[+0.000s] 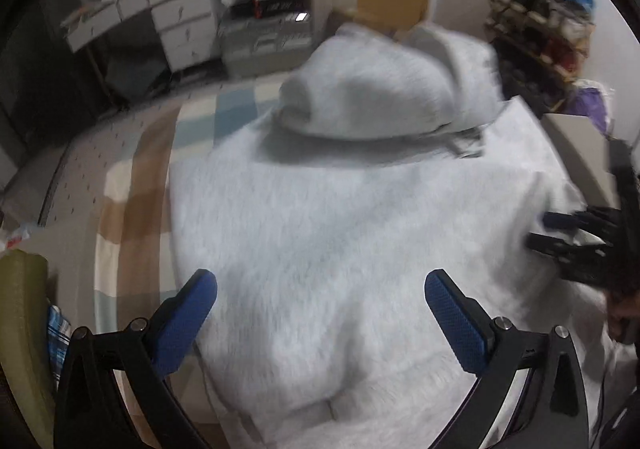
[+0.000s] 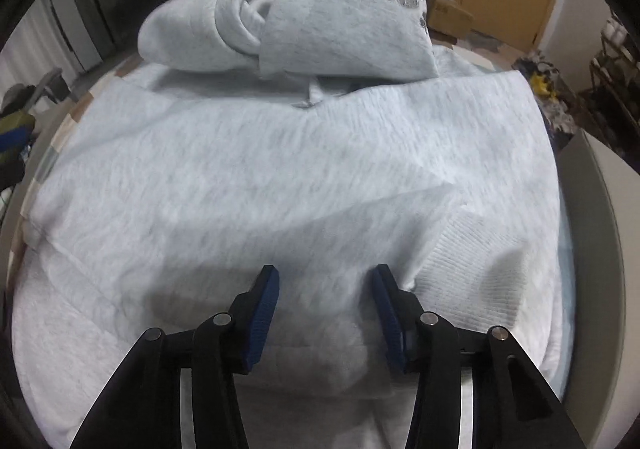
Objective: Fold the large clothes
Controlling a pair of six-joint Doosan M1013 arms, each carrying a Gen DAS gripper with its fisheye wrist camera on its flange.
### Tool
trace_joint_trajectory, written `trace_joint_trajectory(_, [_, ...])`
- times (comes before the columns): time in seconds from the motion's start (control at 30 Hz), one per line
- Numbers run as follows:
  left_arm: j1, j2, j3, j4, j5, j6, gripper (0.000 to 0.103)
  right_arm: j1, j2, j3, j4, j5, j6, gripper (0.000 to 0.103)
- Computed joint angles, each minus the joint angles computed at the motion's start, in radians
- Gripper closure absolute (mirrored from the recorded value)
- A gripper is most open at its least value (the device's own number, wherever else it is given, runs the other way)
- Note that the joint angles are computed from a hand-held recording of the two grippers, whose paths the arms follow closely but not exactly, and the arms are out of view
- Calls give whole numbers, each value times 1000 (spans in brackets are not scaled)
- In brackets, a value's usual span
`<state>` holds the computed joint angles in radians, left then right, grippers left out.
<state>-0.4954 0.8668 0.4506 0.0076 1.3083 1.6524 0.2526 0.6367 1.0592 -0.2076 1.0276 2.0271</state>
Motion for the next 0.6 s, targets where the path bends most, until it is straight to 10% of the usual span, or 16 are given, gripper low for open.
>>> trace_joint_trajectory(0.1, [4,116,-169,77,215,-101,2,7,8,-27,-10,80,-23,56])
trace_joint_trajectory(0.3, [17,25,9,58,108,-91,1,6,-7,-33,47,105,7,53])
trace_joint_trajectory(0.4, [17,28,-30,53,151,-104,10,0,-40,-9,125,-18,-5,50])
trace_joint_trajectory(0.6, [16,-62,71,-163,7,-6,12,-4,-26,6,152,-204,112,37])
